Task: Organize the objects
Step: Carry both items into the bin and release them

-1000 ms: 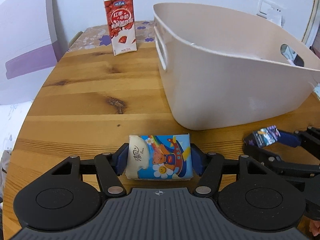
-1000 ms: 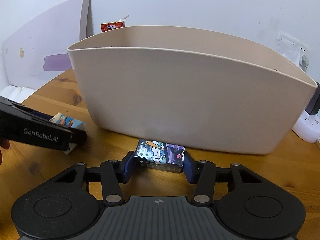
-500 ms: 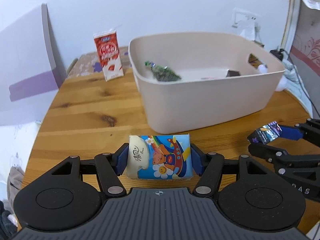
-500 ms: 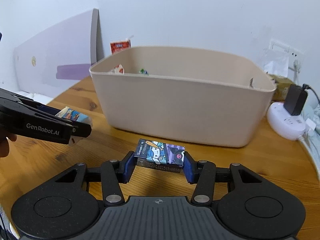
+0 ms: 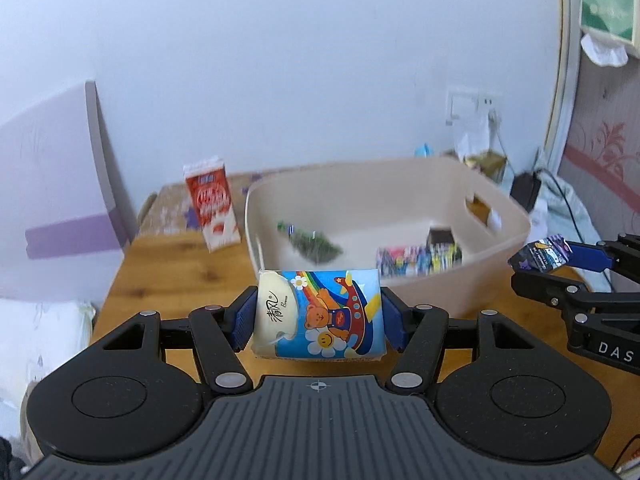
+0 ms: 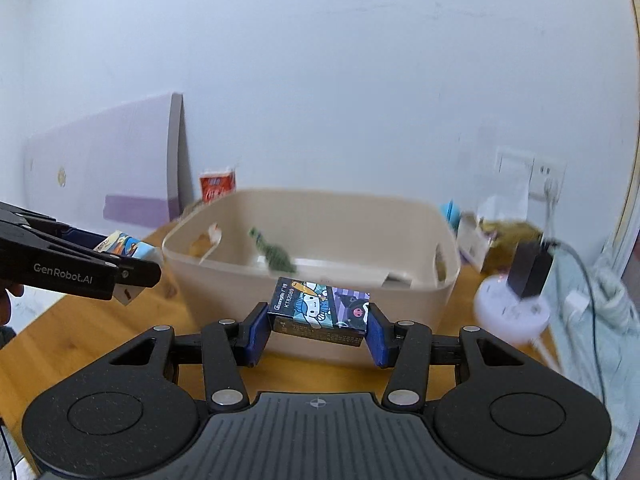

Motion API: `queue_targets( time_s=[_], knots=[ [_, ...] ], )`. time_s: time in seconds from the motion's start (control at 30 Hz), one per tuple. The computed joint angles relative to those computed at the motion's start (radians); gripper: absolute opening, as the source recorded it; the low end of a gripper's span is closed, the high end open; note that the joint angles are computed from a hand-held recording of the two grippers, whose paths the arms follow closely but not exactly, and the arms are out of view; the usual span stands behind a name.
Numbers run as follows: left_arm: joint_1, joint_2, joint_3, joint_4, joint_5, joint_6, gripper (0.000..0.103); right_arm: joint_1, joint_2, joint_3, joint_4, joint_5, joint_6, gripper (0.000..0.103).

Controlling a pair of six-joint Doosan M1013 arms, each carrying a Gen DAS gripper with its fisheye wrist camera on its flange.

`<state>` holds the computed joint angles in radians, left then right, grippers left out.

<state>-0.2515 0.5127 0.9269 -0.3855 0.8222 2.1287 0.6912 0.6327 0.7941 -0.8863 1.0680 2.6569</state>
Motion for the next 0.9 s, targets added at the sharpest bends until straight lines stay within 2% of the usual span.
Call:
queue_targets(
  time_s=[0.13, 0.33, 0.57, 0.77, 0.83, 0.9],
  knots=[
    [-0.02, 0.038, -0.072, 0.032, 0.008, -0.022, 0.064, -0.015, 0.002, -0.022, -0.029, -0.016, -0.009, 0.047],
    [-0.047, 0.128, -0.215, 0.086, 0.09, -0.094, 0.064, -0.041, 0.027, -0.073, -0.09, -0.014, -0.019, 0.047],
    [-0.076, 0.253, -0.395, 0.194, 0.241, -0.221, 0.064, -0.087, 0.087, -0.169, 0.003, 0.02, -0.113, 0.047],
    [-0.082, 0.333, -0.523, 0.236, 0.358, -0.262, 0.064, -0.112, 0.122, -0.211, 0.094, 0.059, -0.168, 0.047],
    [-0.084, 0.354, -0.559, 0.249, 0.391, -0.272, 0.064, -0.12, 0.129, -0.218, 0.124, 0.07, -0.19, 0.047],
    [-0.088, 0.352, -0.554, 0.266, 0.387, -0.274, 0.064, -0.125, 0.134, -0.225, 0.151, 0.082, -0.207, 0.048]
  ],
)
